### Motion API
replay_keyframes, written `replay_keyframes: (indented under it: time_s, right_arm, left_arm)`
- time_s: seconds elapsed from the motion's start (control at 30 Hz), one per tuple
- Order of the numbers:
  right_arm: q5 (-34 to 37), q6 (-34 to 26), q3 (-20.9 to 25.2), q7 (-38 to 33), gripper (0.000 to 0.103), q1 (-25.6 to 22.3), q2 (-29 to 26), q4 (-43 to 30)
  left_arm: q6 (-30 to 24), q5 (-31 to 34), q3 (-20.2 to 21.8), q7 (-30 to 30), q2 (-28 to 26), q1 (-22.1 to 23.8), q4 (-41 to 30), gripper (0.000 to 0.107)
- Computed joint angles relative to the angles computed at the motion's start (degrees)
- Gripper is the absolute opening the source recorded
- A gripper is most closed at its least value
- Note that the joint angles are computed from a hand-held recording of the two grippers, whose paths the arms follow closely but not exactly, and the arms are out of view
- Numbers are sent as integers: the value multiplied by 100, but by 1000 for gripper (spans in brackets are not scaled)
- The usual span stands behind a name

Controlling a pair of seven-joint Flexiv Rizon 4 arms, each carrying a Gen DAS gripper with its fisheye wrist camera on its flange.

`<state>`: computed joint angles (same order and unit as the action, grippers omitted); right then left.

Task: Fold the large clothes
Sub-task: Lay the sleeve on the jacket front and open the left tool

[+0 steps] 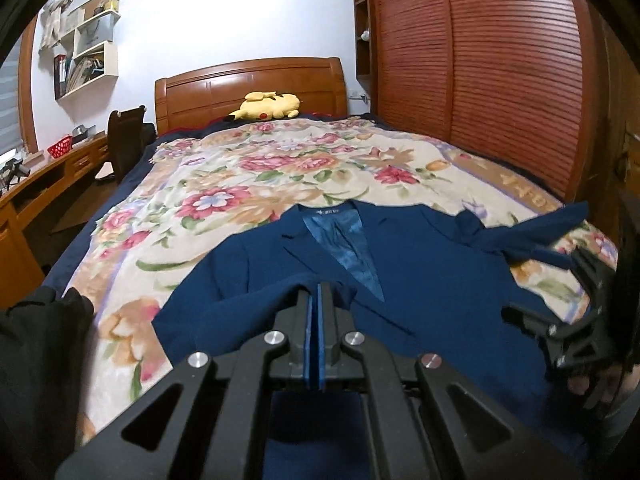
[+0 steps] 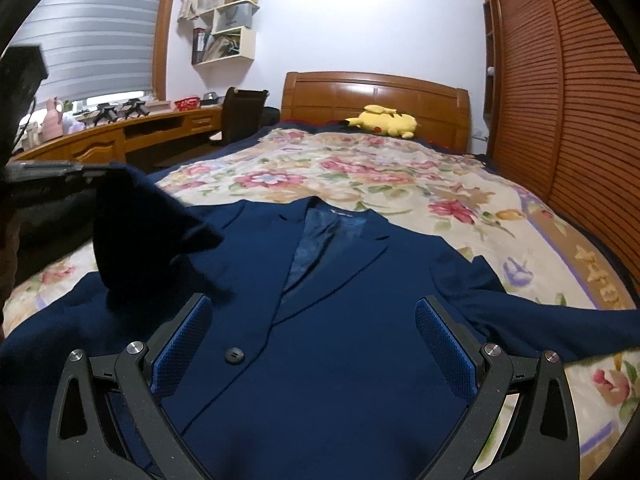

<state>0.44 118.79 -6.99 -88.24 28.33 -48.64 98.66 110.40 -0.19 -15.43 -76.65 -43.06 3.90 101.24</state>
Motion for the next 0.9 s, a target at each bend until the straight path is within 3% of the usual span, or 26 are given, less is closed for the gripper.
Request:
replay_keyframes:
  time_s: [0.17,0.37,0.53,0.9]
  right_arm:
    - [65,-71,-83,-22,103,81,-18,6]
    - [100,-172,-163,-14,103,175,-76,-40]
    - [64,-257,-194,0,103,231,-125,-91]
    - [84,-370,-297,27,103,531,-55,-180]
  left_arm:
    - [353,256,-226,-169,-111,229,289,5]
    - [855,662,-308,-536,-165,436,602,21]
    - [1101,732,21,-697,-161,287,745,31]
    - [1145,1199,-46,-1097,-164,907,1034,43]
